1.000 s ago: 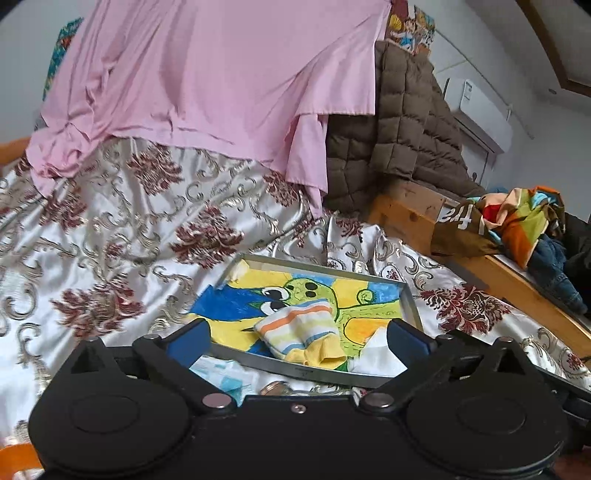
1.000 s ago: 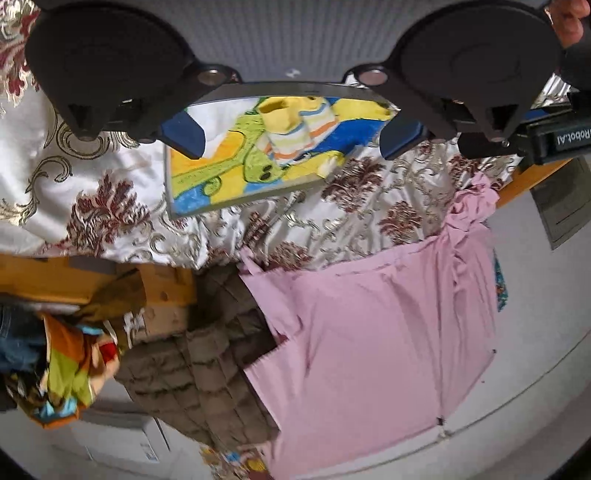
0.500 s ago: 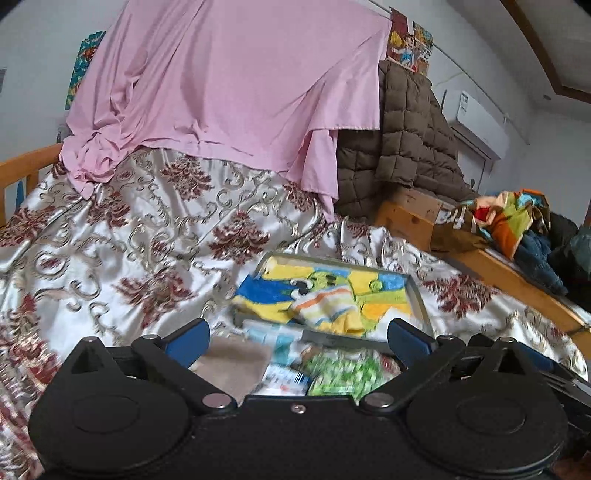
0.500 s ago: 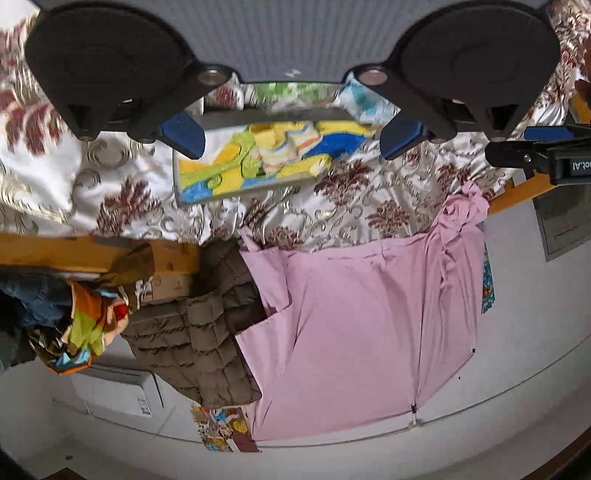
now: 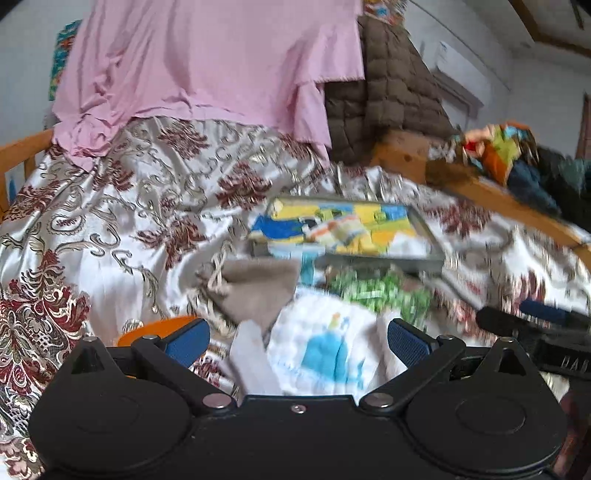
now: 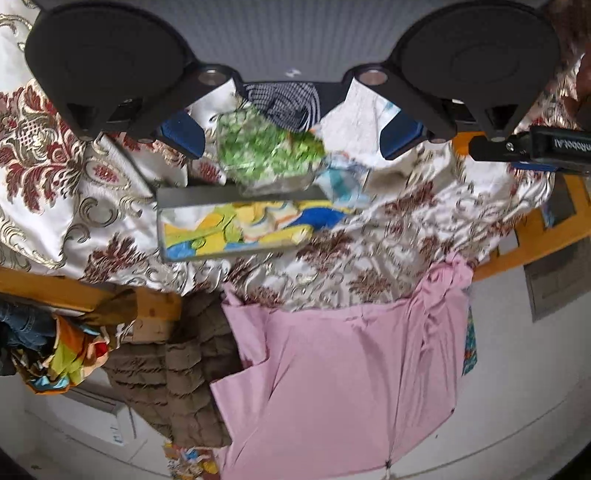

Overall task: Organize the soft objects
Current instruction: 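Move both open tools back to the pile of soft items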

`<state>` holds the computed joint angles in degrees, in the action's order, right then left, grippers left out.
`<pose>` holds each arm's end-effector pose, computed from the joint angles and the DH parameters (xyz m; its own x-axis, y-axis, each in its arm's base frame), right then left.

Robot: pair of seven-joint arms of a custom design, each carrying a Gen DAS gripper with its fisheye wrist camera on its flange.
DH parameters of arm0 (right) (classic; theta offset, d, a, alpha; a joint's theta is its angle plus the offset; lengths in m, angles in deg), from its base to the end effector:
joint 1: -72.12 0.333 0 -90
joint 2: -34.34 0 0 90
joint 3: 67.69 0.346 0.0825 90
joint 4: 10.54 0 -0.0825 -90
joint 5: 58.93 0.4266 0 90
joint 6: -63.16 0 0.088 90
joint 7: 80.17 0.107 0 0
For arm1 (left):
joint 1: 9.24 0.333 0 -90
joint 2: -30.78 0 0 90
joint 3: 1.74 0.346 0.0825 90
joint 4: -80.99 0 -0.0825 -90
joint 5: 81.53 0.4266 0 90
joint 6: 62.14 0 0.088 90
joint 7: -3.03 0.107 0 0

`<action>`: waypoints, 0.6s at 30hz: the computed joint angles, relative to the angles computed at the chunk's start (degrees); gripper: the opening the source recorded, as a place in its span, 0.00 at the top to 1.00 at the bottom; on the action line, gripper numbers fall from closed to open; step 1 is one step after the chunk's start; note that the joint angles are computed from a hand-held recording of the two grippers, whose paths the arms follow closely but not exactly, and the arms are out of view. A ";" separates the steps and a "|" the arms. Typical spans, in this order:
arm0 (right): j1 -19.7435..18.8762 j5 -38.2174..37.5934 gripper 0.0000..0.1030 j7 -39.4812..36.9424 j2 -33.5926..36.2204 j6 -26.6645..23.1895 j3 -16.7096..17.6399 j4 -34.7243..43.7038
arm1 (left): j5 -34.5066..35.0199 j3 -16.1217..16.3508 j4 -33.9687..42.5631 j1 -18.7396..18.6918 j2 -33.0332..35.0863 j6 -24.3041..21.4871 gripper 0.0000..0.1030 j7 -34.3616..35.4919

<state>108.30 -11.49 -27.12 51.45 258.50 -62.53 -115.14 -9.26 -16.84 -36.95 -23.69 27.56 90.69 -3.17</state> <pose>0.5814 0.3907 0.5070 0.4548 -0.8838 -0.1095 -0.3676 -0.0743 -0.9270 0.5173 -0.3285 0.5295 0.0945 -0.9863 0.1353 -0.4845 -0.1643 -0.8592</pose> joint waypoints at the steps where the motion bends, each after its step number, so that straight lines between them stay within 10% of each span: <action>1: 2.52 1.44 0.00 -1.25 0.06 -0.84 -2.60 0.26 | -0.79 0.18 -0.40 0.05 0.02 0.58 0.01 1.41; 8: 15.26 2.08 0.00 0.15 1.48 -6.92 -17.40 1.64 | -7.05 1.39 -2.20 0.98 0.98 5.75 0.01 8.44; 18: 8.18 -5.01 0.00 2.88 3.18 -13.89 -10.89 4.24 | -23.04 2.19 -2.50 0.94 4.04 8.40 0.01 31.89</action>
